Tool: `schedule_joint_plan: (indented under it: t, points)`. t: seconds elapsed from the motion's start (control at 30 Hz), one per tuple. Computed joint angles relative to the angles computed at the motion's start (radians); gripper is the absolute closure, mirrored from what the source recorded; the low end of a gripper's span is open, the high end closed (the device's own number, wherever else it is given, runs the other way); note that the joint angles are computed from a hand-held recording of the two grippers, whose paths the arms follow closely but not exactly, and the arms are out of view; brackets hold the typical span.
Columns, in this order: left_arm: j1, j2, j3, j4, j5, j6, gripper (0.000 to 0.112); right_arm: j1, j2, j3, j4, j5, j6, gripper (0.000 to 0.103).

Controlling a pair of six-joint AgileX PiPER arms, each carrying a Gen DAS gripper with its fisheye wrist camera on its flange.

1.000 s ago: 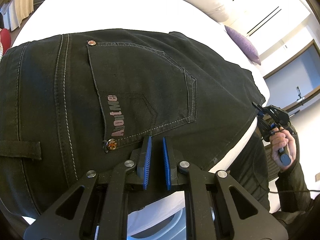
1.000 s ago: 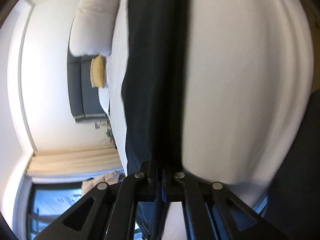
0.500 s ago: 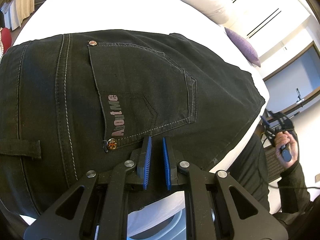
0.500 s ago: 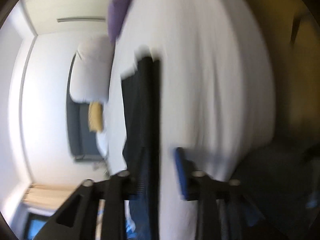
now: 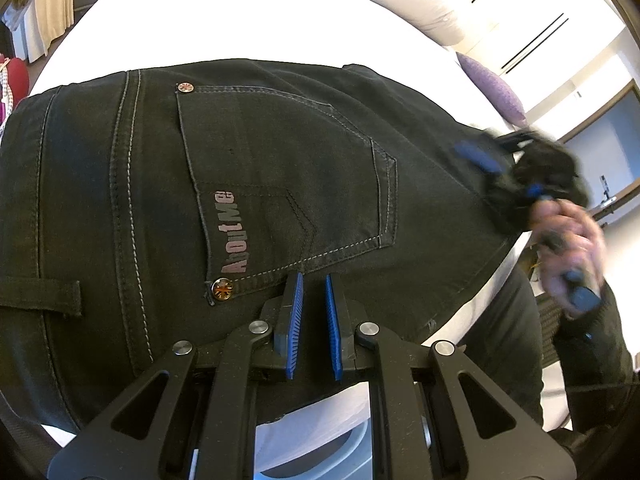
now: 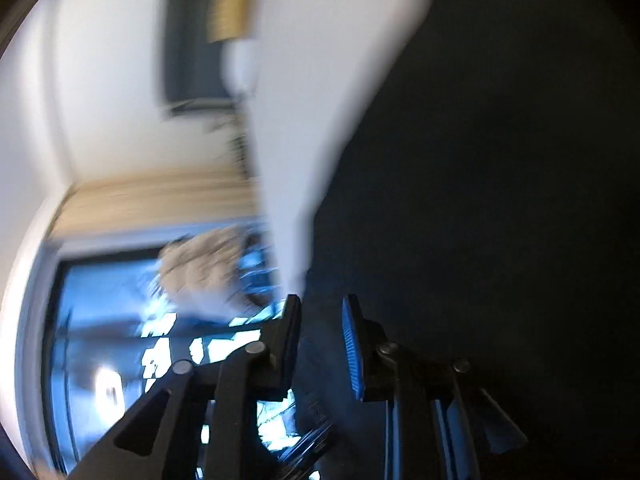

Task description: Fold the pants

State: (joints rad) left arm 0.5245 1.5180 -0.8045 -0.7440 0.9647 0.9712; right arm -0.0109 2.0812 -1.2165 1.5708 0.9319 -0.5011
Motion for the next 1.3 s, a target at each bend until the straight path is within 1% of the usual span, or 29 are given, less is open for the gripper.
schedule_joint_plan:
  t: [0.03, 0.07, 0.1, 0.13, 0.17, 0.2, 0.3, 0.37, 0.4, 0.5, 0.53, 0.57, 0.6, 0.63, 0.67, 0.7, 0.73, 0.77, 0.8, 0.87, 0.9, 0.93, 1.0, 1.07, 1.13, 1.17, 1.2, 1.23, 1.3]
  points:
    - [-0.002, -0.001, -0.001, 0.000, 0.002, -0.002, 0.101, -0.026, 0.028, 0.000, 0.004, -0.013, 0.003, 0.103]
    - [-0.004, -0.002, -0.002, -0.001, 0.003, -0.002, 0.101, -0.045, 0.030, 0.025, 0.043, -0.013, -0.033, 0.103]
    - [-0.006, -0.002, -0.001, -0.001, 0.002, -0.002, 0.101, -0.078, 0.030, 0.017, 0.042, -0.028, -0.049, 0.103]
    - [-0.007, 0.000, -0.001, -0.003, 0.002, -0.001, 0.101, -0.098, 0.015, -0.002, 0.002, -0.075, -0.026, 0.103]
    - [-0.005, 0.002, 0.000, -0.006, 0.003, 0.000, 0.101, -0.131, 0.001, -0.033, -0.058, -0.142, 0.007, 0.103]
    - [-0.003, 0.005, -0.001, -0.010, 0.005, 0.000, 0.101, -0.155, 0.001, -0.046, -0.077, -0.171, 0.018, 0.103]
    - [0.003, 0.007, -0.005, -0.008, 0.012, 0.004, 0.101, -0.278, 0.078, -0.154, -0.114, -0.162, 0.113, 0.103]
    - [-0.001, 0.005, -0.006, 0.000, 0.008, -0.001, 0.101, -0.317, 0.080, -0.232, -0.244, -0.219, 0.233, 0.103]
    - [-0.002, 0.005, -0.008, 0.002, 0.009, -0.003, 0.101, -0.344, 0.067, -0.245, -0.290, -0.270, 0.279, 0.103]
    - [0.002, 0.008, -0.012, 0.000, 0.015, -0.002, 0.101, -0.439, 0.017, -0.207, -0.341, -0.363, 0.362, 0.103]
    - [0.003, 0.008, -0.013, 0.000, 0.016, -0.002, 0.101, -0.461, -0.012, -0.200, -0.412, -0.389, 0.418, 0.102]
    - [0.003, 0.008, -0.011, -0.001, 0.014, -0.001, 0.101, -0.479, -0.049, -0.179, -0.461, -0.416, 0.438, 0.098]
    - [0.002, 0.007, -0.009, -0.002, 0.011, -0.001, 0.101, -0.500, -0.094, -0.154, -0.470, -0.422, 0.418, 0.093]
    - [0.000, 0.005, -0.007, -0.002, 0.007, -0.002, 0.101, -0.517, -0.128, -0.135, -0.439, -0.388, 0.358, 0.093]
    - [-0.003, 0.000, -0.002, -0.003, 0.002, -0.003, 0.101, -0.530, -0.149, -0.119, -0.368, -0.314, 0.258, 0.092]
    - [-0.007, -0.003, 0.000, -0.001, -0.002, -0.006, 0.101, -0.523, -0.162, -0.103, -0.302, -0.214, 0.159, 0.087]
    - [-0.012, -0.006, -0.001, 0.006, -0.003, -0.016, 0.101, -0.507, -0.167, -0.085, -0.273, -0.116, 0.091, 0.075]
    - [-0.018, -0.007, -0.002, 0.012, -0.005, -0.023, 0.101, -0.485, -0.175, -0.063, -0.266, -0.058, 0.064, 0.070]
    - [-0.028, -0.008, -0.008, 0.022, -0.006, -0.038, 0.101, -0.439, -0.183, -0.015, -0.237, -0.005, 0.021, 0.069]
    - [-0.049, -0.011, -0.018, 0.045, -0.010, -0.070, 0.101, -0.347, -0.169, 0.059, -0.179, 0.063, -0.060, 0.069]
    - [-0.060, -0.014, -0.021, 0.057, -0.013, -0.087, 0.101, -0.297, -0.150, 0.078, -0.172, 0.081, -0.077, 0.070]
    - [-0.072, -0.019, -0.024, 0.071, -0.019, -0.106, 0.101, -0.264, -0.133, 0.094, -0.173, 0.072, -0.095, 0.082]
    - [-0.092, -0.032, -0.028, 0.093, -0.025, -0.139, 0.101, -0.271, -0.119, 0.150, -0.138, 0.039, -0.167, 0.103]
    - [-0.110, -0.051, -0.032, 0.117, -0.028, -0.172, 0.101, -0.317, -0.094, 0.175, -0.067, 0.059, -0.186, 0.103]
    - [-0.145, -0.081, -0.051, 0.177, -0.029, -0.259, 0.101, -0.419, -0.143, 0.201, -0.106, 0.000, -0.176, 0.103]
    - [-0.160, -0.093, -0.061, 0.188, -0.026, -0.286, 0.101, -0.493, -0.154, 0.200, -0.133, 0.005, -0.163, 0.103]
    - [-0.169, -0.110, -0.082, 0.172, -0.012, -0.299, 0.101, -0.562, -0.133, 0.187, -0.128, 0.016, -0.161, 0.103]
    - [-0.178, -0.116, -0.099, 0.148, -0.004, -0.299, 0.101, -0.596, -0.119, 0.194, -0.095, 0.015, -0.162, 0.103]
    - [-0.234, -0.098, -0.169, 0.073, 0.004, -0.303, 0.101, -0.671, -0.082, 0.181, -0.079, 0.058, -0.175, 0.103]
